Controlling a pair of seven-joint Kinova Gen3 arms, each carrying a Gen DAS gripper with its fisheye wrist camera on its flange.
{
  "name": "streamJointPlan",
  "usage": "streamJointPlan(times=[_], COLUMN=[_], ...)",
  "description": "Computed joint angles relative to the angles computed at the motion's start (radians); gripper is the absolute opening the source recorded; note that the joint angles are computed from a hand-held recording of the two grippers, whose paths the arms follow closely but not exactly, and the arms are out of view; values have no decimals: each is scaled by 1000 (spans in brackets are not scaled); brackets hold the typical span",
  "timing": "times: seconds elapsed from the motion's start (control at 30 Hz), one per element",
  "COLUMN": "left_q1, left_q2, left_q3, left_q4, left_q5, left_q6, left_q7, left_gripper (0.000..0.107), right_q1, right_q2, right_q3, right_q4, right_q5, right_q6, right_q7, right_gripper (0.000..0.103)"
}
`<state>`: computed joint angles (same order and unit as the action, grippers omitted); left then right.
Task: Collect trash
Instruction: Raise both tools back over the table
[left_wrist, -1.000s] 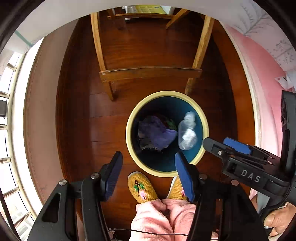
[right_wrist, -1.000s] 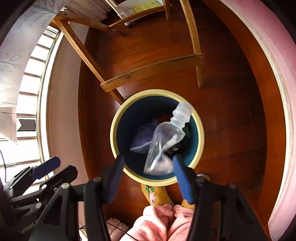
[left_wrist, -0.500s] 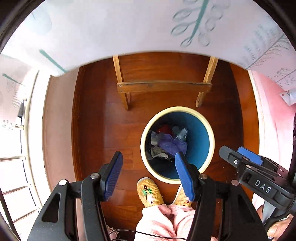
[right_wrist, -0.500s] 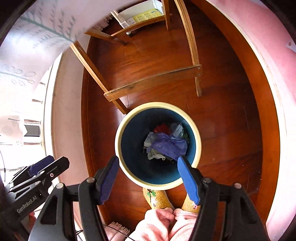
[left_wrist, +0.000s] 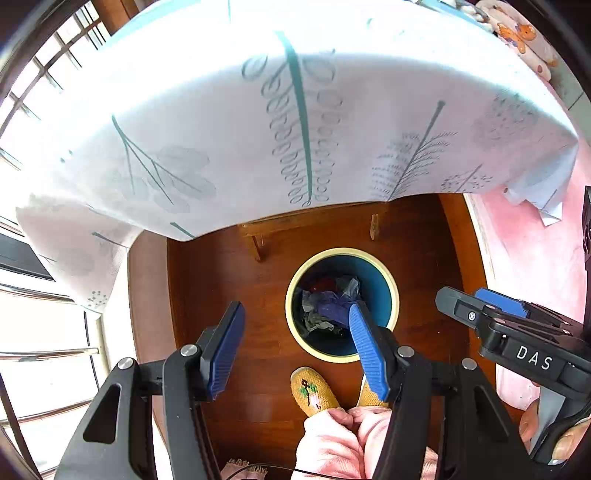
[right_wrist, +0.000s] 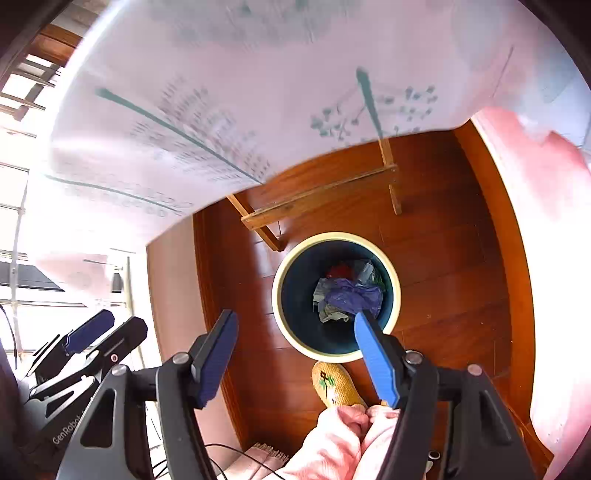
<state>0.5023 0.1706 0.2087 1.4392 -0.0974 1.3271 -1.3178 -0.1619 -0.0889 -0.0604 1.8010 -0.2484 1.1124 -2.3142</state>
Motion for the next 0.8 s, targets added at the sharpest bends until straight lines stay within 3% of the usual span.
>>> streamJointPlan(times=[0.37,0.8], left_q1=[6,-12], left_q2=[-37,-50], left_q3=[13,-1], left_q4=[-294,-516], left_q5=[-11,2], left_q6=[169,185], left_q7=[-112,-207], left_gripper=[61,66], right_q1=[-6,-21], right_q2=[-95,-78], right_q3=[-47,-90], right_q4=[-257,-531], right_q5=[125,291], right_q6=[226,359], right_q7=[-155,-213], right_gripper=[66,66])
